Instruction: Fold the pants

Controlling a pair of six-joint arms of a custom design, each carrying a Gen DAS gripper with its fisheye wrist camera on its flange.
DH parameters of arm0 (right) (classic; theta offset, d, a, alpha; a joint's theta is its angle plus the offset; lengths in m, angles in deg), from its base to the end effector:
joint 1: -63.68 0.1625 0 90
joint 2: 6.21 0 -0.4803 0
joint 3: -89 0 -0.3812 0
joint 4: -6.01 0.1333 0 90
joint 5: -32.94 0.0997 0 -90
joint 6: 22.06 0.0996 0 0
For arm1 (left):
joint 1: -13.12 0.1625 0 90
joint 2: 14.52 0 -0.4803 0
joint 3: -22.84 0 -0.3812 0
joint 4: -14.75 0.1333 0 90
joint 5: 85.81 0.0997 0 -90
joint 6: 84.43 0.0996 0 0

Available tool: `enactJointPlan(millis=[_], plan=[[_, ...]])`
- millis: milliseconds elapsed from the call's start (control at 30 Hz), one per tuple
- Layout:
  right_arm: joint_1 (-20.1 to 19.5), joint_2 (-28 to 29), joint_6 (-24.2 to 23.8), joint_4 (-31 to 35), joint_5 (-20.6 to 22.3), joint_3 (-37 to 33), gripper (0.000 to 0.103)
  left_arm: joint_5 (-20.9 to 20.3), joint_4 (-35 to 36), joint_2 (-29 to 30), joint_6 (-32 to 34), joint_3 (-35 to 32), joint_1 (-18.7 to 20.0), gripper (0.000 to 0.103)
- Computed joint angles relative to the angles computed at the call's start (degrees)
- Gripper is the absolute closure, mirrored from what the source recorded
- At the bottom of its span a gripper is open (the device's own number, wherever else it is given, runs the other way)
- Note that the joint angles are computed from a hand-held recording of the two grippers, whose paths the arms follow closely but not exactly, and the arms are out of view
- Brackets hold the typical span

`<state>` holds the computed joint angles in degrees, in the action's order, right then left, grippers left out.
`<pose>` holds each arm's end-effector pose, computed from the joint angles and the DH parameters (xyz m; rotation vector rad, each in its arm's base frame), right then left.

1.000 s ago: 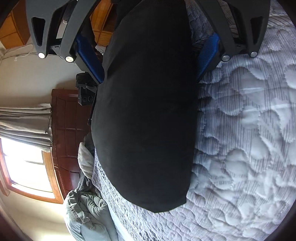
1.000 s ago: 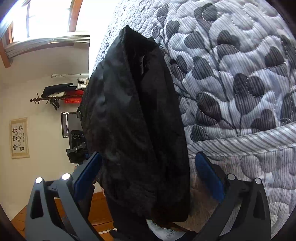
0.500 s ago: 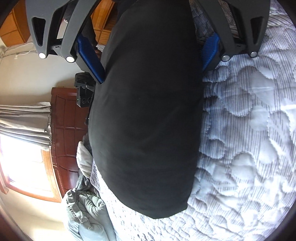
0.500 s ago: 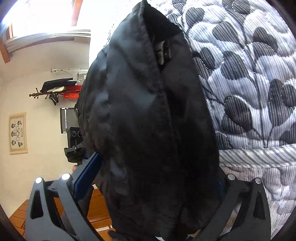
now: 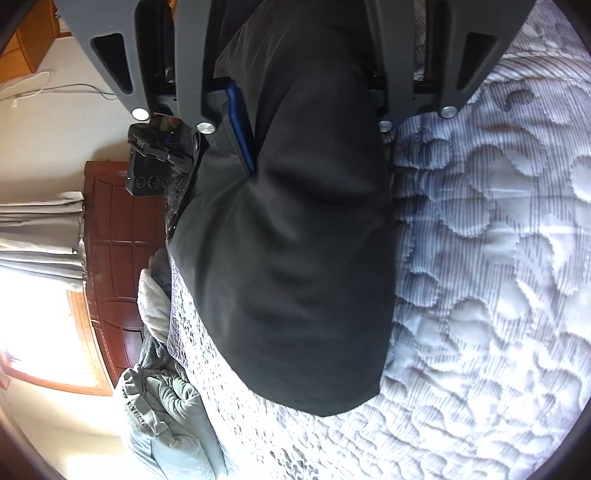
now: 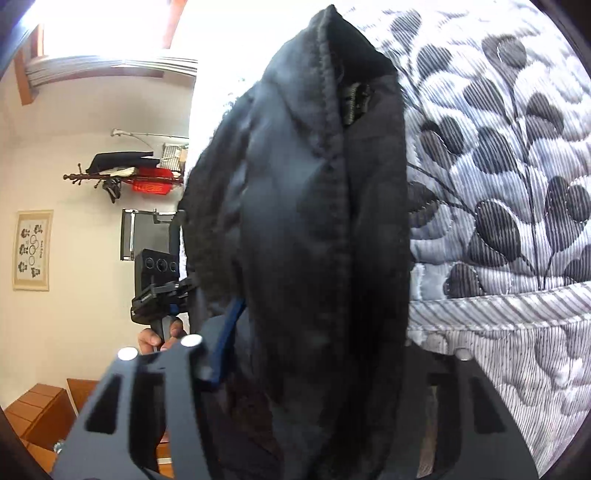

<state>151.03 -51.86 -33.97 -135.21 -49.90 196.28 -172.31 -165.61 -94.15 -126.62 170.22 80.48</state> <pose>0.1180 -0.6032 0.0553 -0.2240 2.9766 0.2461 -0.0103 -0.3869 0.2287 0.5154 -2.8864 0.5428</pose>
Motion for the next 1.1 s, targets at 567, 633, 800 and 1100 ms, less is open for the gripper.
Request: enactJointPlan(millis=[567, 633, 800, 1100], plan=[[11.1, 4.8, 0.4, 4.2, 1.9, -11.8, 0.067, 8.0, 15.3, -12.0, 1.9, -6.9, -4.8, 0.07], [12.4, 7.4, 0.7, 5.7, 1.8, -16.1, 0.067, 8.0, 17.5, -12.2, 3.6, -9.8, -2.8, 0.07], [15.8, 15.9, 2.4, 10.9, 0.1, -29.6, 0.067, 7.7, 24.1, -10.1, 8.2, -18.5, 3.3, 0.071], [18.3, 20.5, 6.3, 16.3, -2.1, -38.1, 0.067, 2.8, 30.6, -2.4, 14.5, -32.2, 15.5, 0.071]])
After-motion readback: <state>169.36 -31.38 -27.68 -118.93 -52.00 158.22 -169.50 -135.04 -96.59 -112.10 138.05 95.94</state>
